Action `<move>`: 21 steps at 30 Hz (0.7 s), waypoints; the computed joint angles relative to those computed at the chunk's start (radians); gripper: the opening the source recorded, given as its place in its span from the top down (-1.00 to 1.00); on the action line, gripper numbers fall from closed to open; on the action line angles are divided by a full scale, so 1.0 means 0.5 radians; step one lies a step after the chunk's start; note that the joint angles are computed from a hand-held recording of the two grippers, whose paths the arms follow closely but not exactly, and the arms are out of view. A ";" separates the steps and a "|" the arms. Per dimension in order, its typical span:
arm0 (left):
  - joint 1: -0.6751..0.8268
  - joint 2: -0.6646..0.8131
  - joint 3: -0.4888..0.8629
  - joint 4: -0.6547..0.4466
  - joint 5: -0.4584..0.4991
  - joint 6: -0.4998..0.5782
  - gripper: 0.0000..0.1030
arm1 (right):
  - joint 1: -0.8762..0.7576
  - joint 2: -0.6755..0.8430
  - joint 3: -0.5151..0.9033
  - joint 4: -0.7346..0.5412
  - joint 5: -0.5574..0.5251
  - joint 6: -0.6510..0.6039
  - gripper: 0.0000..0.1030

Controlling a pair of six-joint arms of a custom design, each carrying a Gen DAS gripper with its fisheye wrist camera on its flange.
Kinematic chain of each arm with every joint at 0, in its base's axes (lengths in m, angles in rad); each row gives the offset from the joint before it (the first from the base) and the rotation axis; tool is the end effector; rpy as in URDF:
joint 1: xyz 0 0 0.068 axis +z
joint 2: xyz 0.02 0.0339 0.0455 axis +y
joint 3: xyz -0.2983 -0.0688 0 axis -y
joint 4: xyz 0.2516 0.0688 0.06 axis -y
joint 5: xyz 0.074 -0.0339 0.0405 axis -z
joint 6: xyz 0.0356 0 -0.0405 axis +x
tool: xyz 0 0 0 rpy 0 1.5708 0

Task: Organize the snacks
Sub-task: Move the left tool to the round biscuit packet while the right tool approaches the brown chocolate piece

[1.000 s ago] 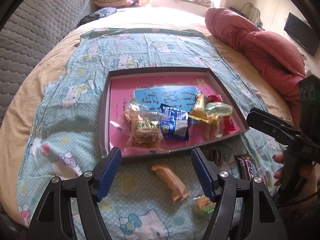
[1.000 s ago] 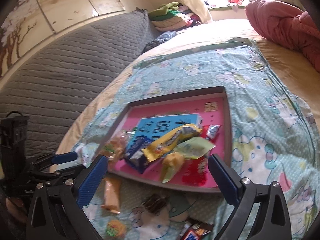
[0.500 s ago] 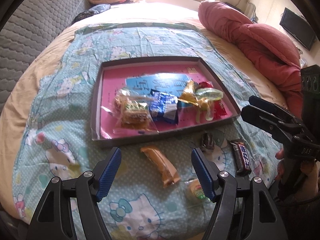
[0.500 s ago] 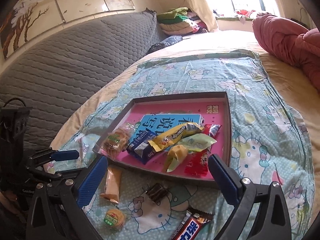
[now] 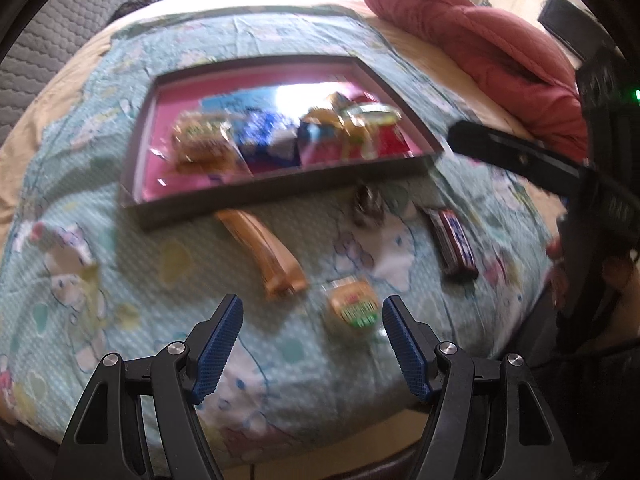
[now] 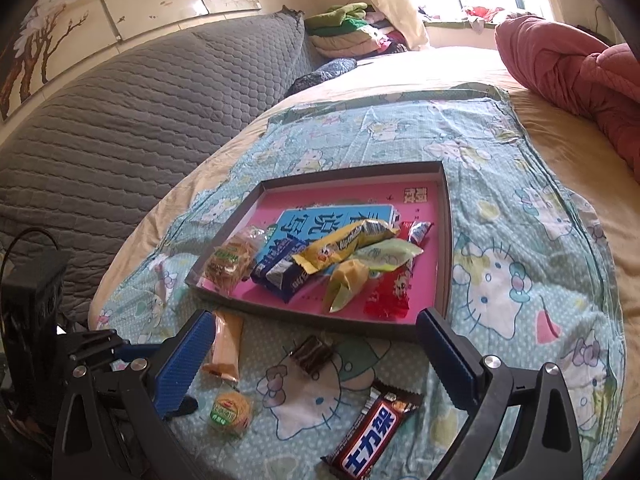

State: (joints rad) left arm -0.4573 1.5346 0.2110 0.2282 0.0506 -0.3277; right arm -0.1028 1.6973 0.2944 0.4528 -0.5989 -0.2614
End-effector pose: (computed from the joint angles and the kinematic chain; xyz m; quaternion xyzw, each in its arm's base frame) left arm 0.1599 -0.0807 0.0849 0.0689 0.9691 -0.1128 0.2081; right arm 0.2199 -0.0025 0.0873 -0.1619 0.8999 0.2234 0.3378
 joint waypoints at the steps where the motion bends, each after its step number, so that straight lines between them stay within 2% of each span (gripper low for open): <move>1: -0.032 0.030 -0.009 0.024 0.000 -0.018 -0.44 | 0.004 -0.005 -0.010 -0.002 0.009 -0.007 -0.97; 14: -0.065 0.339 -0.007 0.270 0.160 -0.201 -0.44 | 0.138 -0.009 -0.069 -0.005 0.166 -0.065 -0.97; 21: -0.109 0.499 0.017 0.423 0.190 -0.281 -0.43 | 0.277 0.125 -0.052 0.086 0.316 -0.096 -0.92</move>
